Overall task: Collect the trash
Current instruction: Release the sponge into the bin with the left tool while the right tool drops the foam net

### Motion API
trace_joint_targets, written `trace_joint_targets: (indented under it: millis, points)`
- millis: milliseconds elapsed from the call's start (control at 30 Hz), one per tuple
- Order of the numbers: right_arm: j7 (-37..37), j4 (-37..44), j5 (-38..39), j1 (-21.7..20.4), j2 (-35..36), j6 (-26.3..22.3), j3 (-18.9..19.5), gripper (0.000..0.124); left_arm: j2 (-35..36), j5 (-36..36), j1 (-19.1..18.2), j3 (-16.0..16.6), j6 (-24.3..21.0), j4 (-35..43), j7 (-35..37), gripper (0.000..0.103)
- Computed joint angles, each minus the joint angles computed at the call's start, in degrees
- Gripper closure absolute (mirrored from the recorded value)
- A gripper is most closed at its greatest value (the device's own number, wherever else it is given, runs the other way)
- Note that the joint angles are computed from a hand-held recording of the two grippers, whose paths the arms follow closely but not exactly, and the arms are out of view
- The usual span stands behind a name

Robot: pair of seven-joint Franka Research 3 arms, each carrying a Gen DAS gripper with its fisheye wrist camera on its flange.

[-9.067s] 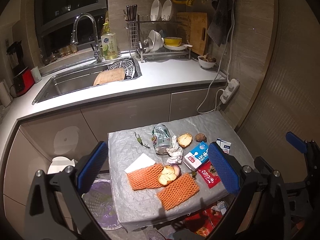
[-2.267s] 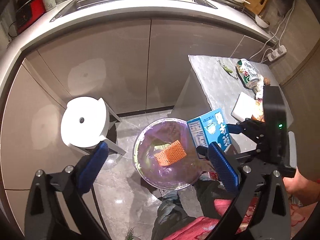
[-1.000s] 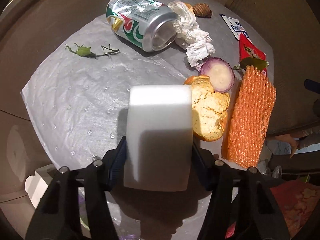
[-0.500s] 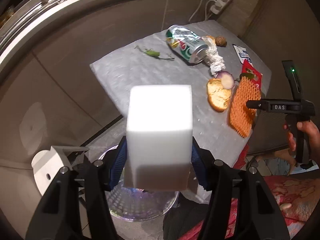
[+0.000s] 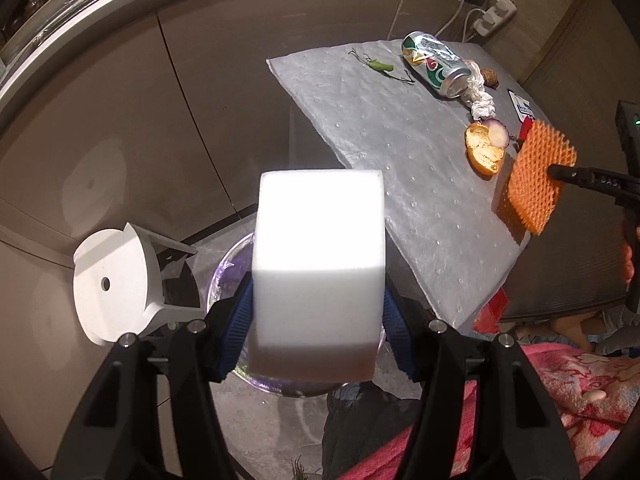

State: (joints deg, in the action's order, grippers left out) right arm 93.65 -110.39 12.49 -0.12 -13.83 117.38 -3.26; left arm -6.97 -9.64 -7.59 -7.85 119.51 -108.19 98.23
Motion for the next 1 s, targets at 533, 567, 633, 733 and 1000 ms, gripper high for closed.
trace_joint_targets:
  millis: [533, 567, 633, 733, 1000]
  points:
    - [0.21, 7.82, -4.88, 1.74, -3.65, -3.25, 2.38, 0.113, 2.41, 2.31, 0.52, -0.19, 2.64, -9.93, 1.31, 0.044]
    - [0.10, 8.40, -5.20, 1.85, -3.53, -3.75, 2.48, 0.113, 3.11, 2.71, 0.53, -0.36, 3.01, -10.11, 1.10, 0.044]
    - [-0.10, 9.59, -5.77, 2.11, -3.25, -4.87, 2.68, 0.113, 4.74, 3.78, 0.59, -0.67, 3.66, -10.29, 0.55, 0.044]
    - [-0.68, 11.04, -6.41, 2.53, -2.87, -6.31, 2.88, 0.113, 7.29, 5.43, 0.65, -1.19, 4.34, -10.32, -0.34, 0.043]
    - [-2.79, 14.25, -7.27, 3.70, -1.67, -8.25, 3.36, 0.112, 13.18, 8.53, 0.88, -2.25, 3.31, -9.45, -2.34, 0.026]
